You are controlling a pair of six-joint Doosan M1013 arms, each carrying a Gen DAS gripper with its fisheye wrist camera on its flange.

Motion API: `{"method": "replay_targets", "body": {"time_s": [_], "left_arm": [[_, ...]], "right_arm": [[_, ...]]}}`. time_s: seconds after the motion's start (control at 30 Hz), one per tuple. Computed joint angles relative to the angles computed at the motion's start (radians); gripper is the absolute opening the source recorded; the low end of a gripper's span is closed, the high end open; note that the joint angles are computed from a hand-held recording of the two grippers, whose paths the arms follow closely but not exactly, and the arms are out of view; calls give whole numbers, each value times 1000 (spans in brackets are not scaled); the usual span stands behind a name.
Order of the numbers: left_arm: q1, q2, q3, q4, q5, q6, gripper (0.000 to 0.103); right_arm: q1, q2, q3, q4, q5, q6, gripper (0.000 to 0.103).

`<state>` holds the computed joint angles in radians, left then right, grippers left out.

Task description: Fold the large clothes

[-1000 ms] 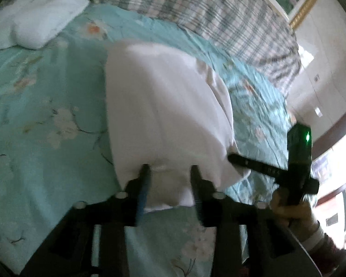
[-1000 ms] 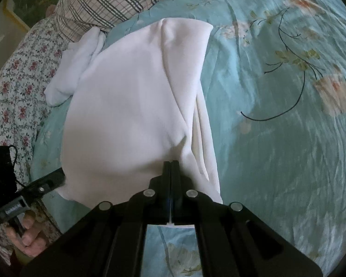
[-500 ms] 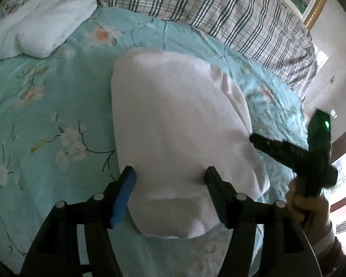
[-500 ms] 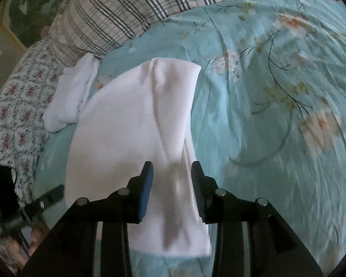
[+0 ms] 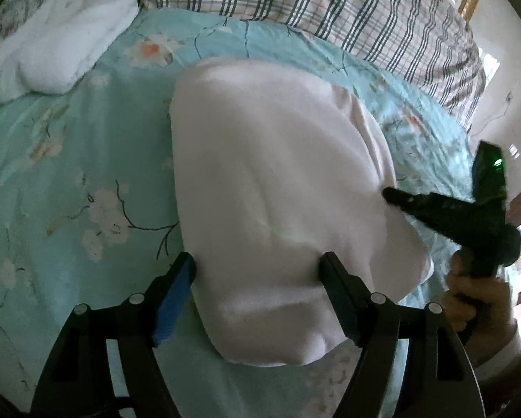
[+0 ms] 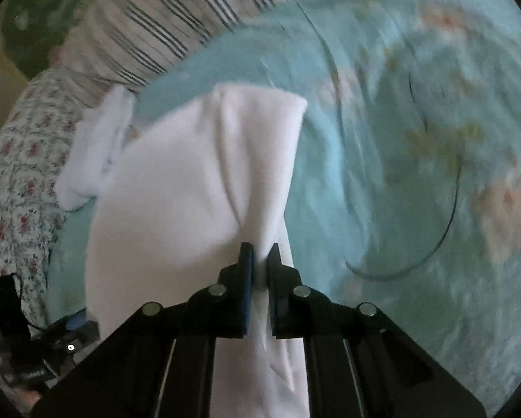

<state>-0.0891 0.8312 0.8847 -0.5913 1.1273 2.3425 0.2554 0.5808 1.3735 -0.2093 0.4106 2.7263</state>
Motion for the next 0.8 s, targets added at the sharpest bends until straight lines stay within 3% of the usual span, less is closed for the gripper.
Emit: {"method": "replay_targets", "body": {"time_s": [0.2, 0.33, 0.47, 0.57, 0.8], "left_arm": [[0, 6, -10, 1, 10, -13, 76], [-2, 0, 1, 9, -4, -8, 76], [0, 8, -10, 8, 11, -14, 78], [-1, 7, -3, 11, 0, -12, 81], [-4, -1, 4, 29, -17, -14, 81]], "right_arm": [[41, -30, -13, -357, 55, 218, 13], [38, 6, -91, -210, 89, -38, 13], [29, 66, -166, -63, 254, -192, 12], [30, 63, -133, -83, 210, -190, 12], [25, 55, -116, -72, 191, -190, 12]]}}
